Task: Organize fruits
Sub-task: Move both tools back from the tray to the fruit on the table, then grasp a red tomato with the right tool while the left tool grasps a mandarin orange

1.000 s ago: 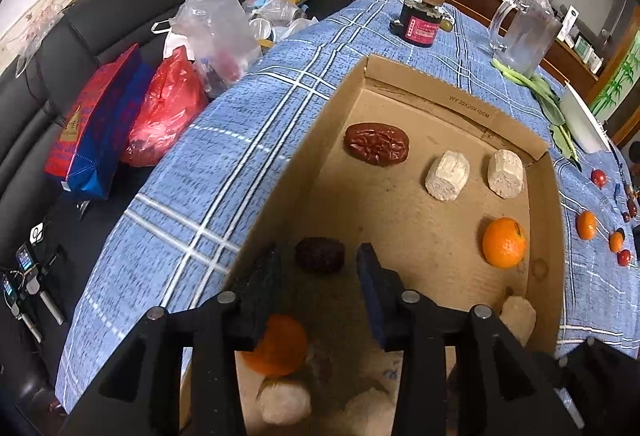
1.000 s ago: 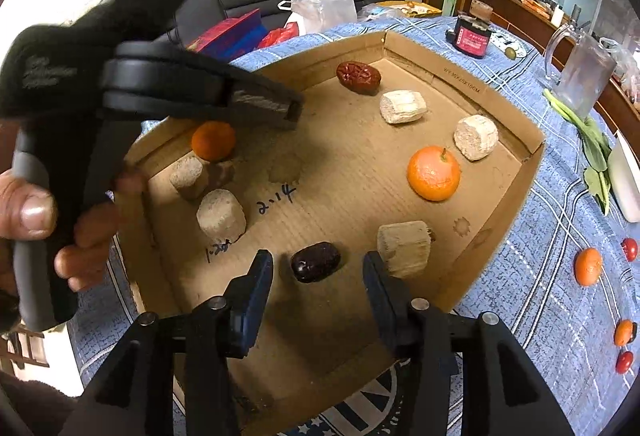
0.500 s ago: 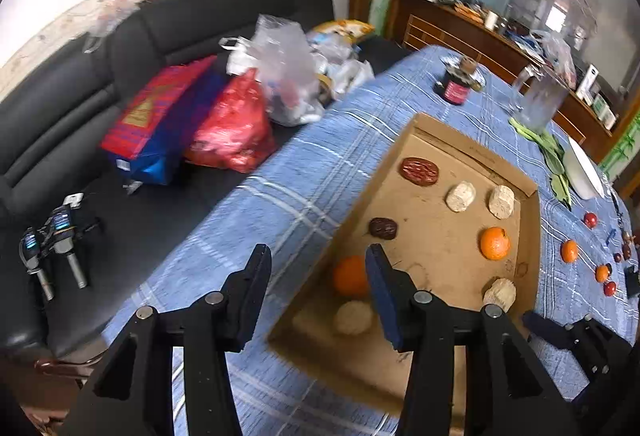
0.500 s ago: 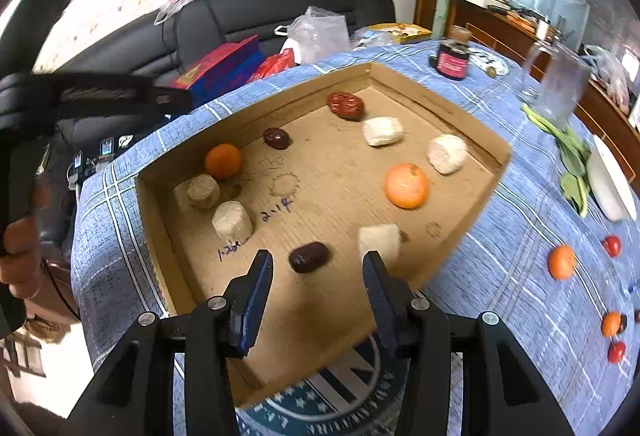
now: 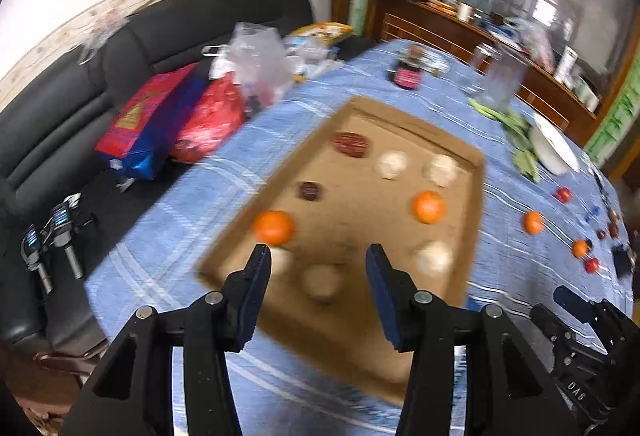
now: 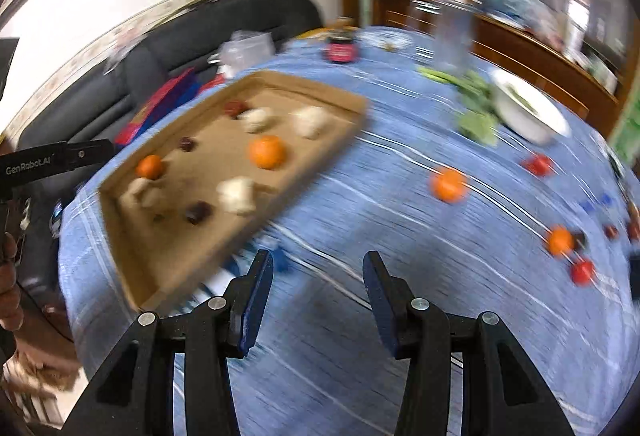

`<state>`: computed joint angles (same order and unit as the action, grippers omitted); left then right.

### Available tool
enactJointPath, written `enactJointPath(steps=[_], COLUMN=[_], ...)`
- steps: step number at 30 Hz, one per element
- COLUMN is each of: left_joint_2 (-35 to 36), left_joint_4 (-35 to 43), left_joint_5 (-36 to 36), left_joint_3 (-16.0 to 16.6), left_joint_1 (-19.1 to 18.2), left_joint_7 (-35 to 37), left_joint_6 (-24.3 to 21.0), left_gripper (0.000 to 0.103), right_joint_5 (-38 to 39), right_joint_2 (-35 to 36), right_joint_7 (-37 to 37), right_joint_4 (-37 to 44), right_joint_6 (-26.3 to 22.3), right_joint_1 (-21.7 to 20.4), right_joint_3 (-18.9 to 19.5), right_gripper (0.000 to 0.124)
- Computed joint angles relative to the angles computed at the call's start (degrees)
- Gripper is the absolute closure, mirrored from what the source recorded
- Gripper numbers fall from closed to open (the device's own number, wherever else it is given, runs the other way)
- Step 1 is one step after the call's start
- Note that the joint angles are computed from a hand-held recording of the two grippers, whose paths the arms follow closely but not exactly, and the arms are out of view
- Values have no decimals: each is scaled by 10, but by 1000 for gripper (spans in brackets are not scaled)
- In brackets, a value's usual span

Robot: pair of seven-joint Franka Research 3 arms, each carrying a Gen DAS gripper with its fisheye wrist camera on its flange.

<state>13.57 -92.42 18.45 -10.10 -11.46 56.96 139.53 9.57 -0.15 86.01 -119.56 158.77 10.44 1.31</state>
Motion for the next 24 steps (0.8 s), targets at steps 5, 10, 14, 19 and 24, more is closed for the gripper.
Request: enactJointPath(steps=[5, 10, 14, 19, 24], left_joint_2=[68, 148, 199, 243, 301], left_joint_4=[77, 180, 253, 321, 415], left_joint_5=[-25, -35, -41, -44, -44], left_joint_3=[-25, -32, -32, -26, -16], left_joint_1=[-29, -70, -99, -127, -152], left_joint_7=[31, 67, 93, 125, 152], left_joint_6=[-21, -64, -98, -137, -180], left_gripper=[54, 54, 54, 54, 49], right_joint_5=[-46, -89, -57, -10, 31], right_joint_2=[-55, -70, -31, 32, 71], right_joint_7=[74, 132, 98, 62, 4], right_joint_4=[-69, -89, -54, 5, 42], right_joint_6=[11, 6, -5, -16, -19], right_joint_1=[-45, -106, -125, -133, -135], right_joint_3=[-23, -38, -58, -70, -71], right_gripper=[73, 74, 74, 74, 74])
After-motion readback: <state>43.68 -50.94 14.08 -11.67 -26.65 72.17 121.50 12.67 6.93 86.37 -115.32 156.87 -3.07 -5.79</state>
